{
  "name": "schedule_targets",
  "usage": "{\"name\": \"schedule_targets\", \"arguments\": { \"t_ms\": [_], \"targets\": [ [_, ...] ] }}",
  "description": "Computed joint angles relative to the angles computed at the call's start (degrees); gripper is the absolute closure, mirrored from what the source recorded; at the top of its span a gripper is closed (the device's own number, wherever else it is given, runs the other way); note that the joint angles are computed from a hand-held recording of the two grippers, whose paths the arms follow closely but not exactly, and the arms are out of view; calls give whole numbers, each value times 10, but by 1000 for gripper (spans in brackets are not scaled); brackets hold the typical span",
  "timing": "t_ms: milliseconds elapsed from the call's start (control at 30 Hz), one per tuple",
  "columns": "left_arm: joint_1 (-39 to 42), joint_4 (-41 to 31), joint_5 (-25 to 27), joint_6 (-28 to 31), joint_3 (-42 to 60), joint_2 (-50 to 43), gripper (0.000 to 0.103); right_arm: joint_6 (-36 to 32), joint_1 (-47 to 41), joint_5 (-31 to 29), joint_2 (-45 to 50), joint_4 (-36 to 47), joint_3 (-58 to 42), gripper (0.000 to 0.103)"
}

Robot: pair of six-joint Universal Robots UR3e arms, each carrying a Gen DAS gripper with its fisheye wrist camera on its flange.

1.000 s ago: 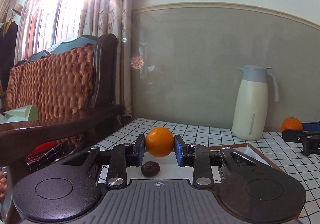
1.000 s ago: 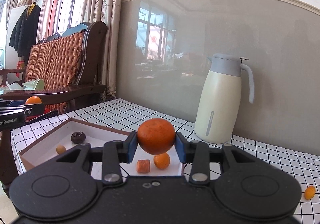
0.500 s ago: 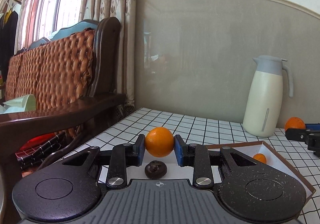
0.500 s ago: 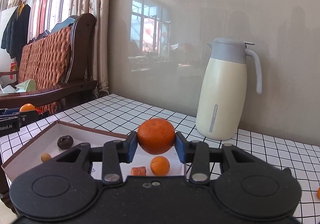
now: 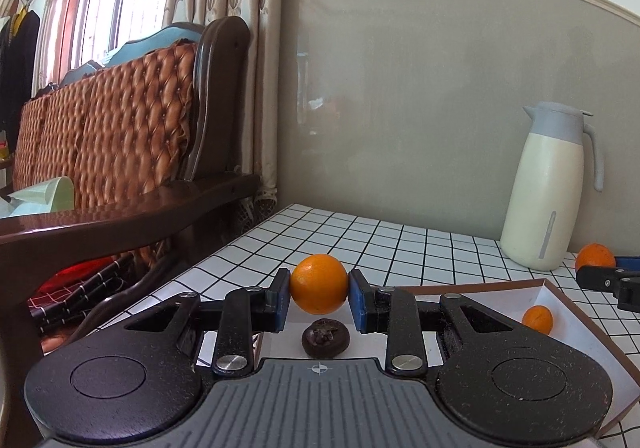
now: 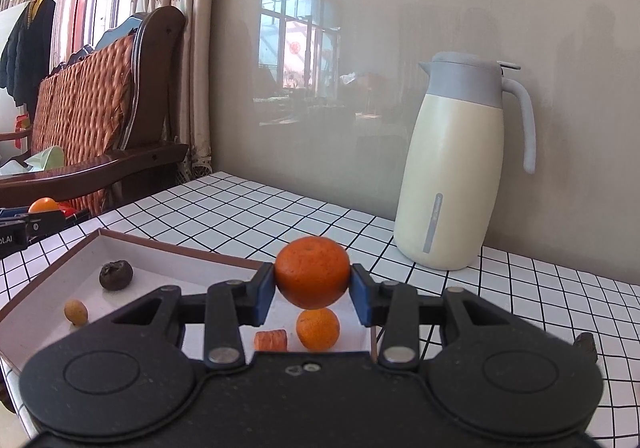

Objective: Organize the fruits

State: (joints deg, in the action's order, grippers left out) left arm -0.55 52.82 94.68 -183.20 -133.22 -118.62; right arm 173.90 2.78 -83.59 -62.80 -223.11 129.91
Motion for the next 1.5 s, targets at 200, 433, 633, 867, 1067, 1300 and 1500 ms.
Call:
{"name": "schedule_targets", "arguments": {
  "t_ms": [200, 433, 633, 867, 1067, 1300, 1500],
  "targets": [
    [3, -27, -4, 2, 19, -12, 72, -4, 3, 4, 12, 31, -28, 71],
    [-2, -59, -4, 3, 60, -28, 72, -11, 7, 7, 35, 72, -82, 71],
    [-7, -90, 0, 3, 102, -44, 72, -12, 2, 12, 50, 95, -108, 71],
    [-20, -48, 33, 10, 111, -63, 0, -12, 16, -49, 77, 90, -138, 6],
    [-12, -58, 26, 9, 98, -52, 0, -6, 8, -29, 66, 78, -123, 6],
    [-22, -48, 31, 15, 91, -50, 0, -9, 11, -24, 60, 76, -116, 6],
    [-46, -40, 40, 20, 74, -31, 0, -15, 5, -17, 35, 44, -80, 6]
  ]
}}
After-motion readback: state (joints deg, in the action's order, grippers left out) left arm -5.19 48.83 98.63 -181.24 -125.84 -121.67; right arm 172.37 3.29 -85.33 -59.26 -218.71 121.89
